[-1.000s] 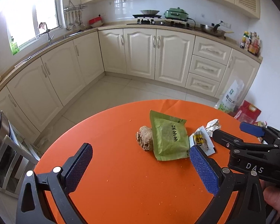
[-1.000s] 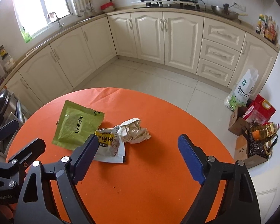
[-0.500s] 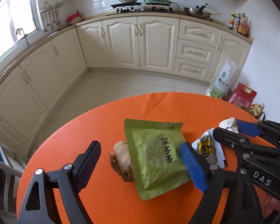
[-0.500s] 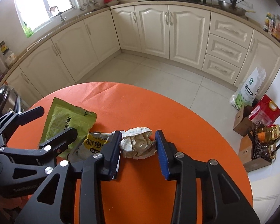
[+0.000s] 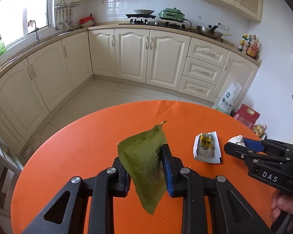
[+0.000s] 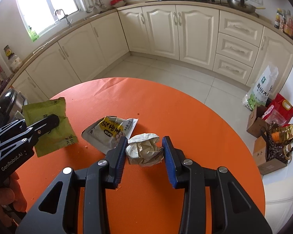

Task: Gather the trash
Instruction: 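Grasp the green packet with left while right grasps the crumpled paper, then carry green packet and crumpled paper to the blue bin and open both grippers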

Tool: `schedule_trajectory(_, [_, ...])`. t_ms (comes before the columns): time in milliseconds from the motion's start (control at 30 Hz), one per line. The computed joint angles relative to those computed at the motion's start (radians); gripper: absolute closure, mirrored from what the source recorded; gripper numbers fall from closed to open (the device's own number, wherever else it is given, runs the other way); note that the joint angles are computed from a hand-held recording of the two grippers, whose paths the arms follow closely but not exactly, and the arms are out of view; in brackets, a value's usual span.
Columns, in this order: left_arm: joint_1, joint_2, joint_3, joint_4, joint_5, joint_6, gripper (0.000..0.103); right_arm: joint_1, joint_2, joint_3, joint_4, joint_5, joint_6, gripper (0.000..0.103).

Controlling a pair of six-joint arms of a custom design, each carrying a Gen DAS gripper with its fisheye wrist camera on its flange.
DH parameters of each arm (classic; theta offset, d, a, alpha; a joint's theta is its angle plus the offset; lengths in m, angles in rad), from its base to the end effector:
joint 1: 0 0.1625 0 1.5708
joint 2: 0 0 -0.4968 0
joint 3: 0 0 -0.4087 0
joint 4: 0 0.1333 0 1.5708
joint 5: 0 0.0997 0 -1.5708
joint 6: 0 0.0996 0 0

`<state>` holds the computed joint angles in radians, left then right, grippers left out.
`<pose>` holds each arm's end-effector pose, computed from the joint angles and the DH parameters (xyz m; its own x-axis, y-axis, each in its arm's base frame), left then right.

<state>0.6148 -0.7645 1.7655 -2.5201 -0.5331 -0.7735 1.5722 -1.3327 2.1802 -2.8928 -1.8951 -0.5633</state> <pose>-0.4258 -0.5689 0.1065 -0.7537 -0.0870 -0.6515 0.4043 0.7201 -0.5639 0.1023 -0.5194 0.3005 -0.8009 -0.3530 0.4836 -0.5073 0.8291 -0.2349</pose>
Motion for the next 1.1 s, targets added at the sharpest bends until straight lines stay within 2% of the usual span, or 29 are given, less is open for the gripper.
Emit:
schedule_trajectory(100, [-0.018,-0.020,0.037,0.025,0.012,-0.067,0.085,0.002,-0.020,0.016,0.014,0.008,0.003,0.066])
schedule_trajectory(200, [-0.055,-0.053,0.090,0.077,0.025,-0.172,0.094,0.005,-0.042,0.033,0.026,0.016,-0.003,0.066])
schedule_trajectory(267, [-0.082,-0.071,0.124,0.090,0.035,-0.212,0.095,0.005,-0.061,0.048,0.036,0.023,-0.005,0.066])
schedule_trajectory(367, [-0.147,-0.092,0.172,0.175,0.037,-0.341,0.095,0.008,-0.089,0.074,0.053,0.027,-0.007,0.066])
schedule_trajectory(433, [-0.194,-0.104,0.200,0.243,0.015,-0.446,0.095,0.010,-0.110,0.091,0.067,0.031,-0.006,0.067])
schedule_trajectory(533, [-0.248,-0.122,0.220,0.316,-0.016,-0.544,0.095,0.012,-0.145,0.118,0.078,0.033,-0.009,0.067])
schedule_trajectory(733, [-0.322,-0.148,0.227,0.365,-0.050,-0.614,0.095,0.008,-0.238,0.170,0.119,0.039,-0.008,0.068])
schedule_trajectory(967, [-0.412,-0.145,0.204,0.419,-0.050,-0.664,0.095,0.004,-0.374,0.215,0.181,0.057,-0.018,0.068])
schedule_trajectory(1100, [-0.478,-0.138,0.190,0.481,-0.055,-0.735,0.095,0.005,-0.461,0.223,0.226,0.076,-0.020,0.068])
